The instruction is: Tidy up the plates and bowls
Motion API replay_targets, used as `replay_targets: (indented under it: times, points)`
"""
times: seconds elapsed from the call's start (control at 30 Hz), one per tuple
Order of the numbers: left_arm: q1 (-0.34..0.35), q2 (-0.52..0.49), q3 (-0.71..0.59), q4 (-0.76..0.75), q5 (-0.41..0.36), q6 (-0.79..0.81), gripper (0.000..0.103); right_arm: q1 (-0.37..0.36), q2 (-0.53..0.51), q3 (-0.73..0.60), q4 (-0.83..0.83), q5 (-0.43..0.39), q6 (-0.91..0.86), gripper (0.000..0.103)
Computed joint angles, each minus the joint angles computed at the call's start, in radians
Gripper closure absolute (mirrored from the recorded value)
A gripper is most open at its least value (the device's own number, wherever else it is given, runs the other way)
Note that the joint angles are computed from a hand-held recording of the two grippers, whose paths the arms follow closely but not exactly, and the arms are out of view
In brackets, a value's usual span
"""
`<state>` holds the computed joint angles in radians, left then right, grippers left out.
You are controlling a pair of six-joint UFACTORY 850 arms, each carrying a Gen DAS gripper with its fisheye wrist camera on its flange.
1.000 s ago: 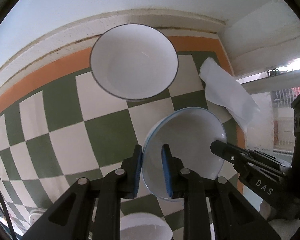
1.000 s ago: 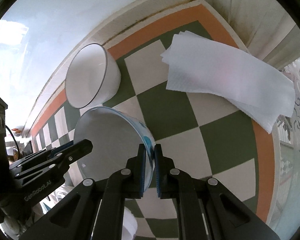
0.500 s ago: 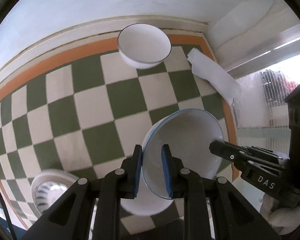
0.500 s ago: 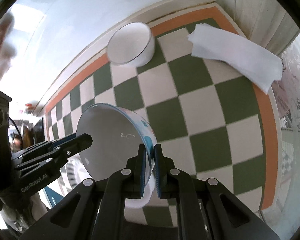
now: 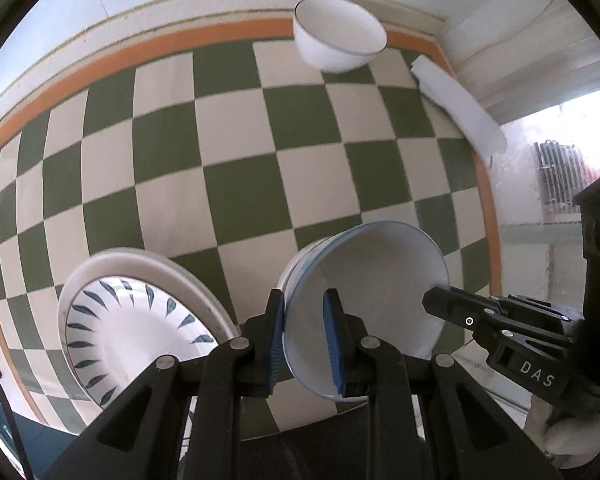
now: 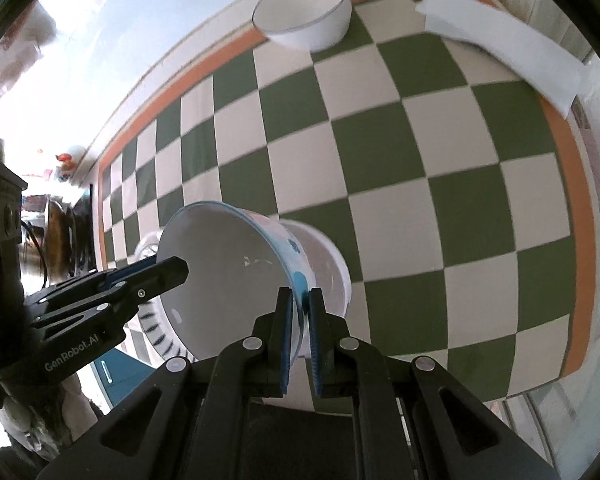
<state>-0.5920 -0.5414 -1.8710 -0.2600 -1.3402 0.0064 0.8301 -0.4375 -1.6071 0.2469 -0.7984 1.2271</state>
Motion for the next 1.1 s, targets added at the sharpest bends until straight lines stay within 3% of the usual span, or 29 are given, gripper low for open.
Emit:
replay_targets:
  times: [0.6, 0.93, 0.97, 1.1]
  points:
    - [-0.022, -0.032, 0.057, 0.019, -0.007, 0.004, 0.078, -0.019, -0.033, 0.036, 0.072, 0.012, -0.07, 0.094]
    - [0.013, -0.034, -0.014, -0.047, -0.042, -0.021, 0.076, -0.033, -0.029, 0.017, 0.077, -0.01, -0.106, 0.093]
    - [0.014, -0.034, -0.038, -0.037, -0.033, -0.026, 0.075, -0.037, -0.017, 0.019, 0.064, -0.005, -0.098, 0.092]
    - [0.012, -0.103, -0.201, 0.013, -0.031, -0.05, 0.073, -0.064, 0.029, 0.023, -0.02, 0.007, -0.048, 0.069]
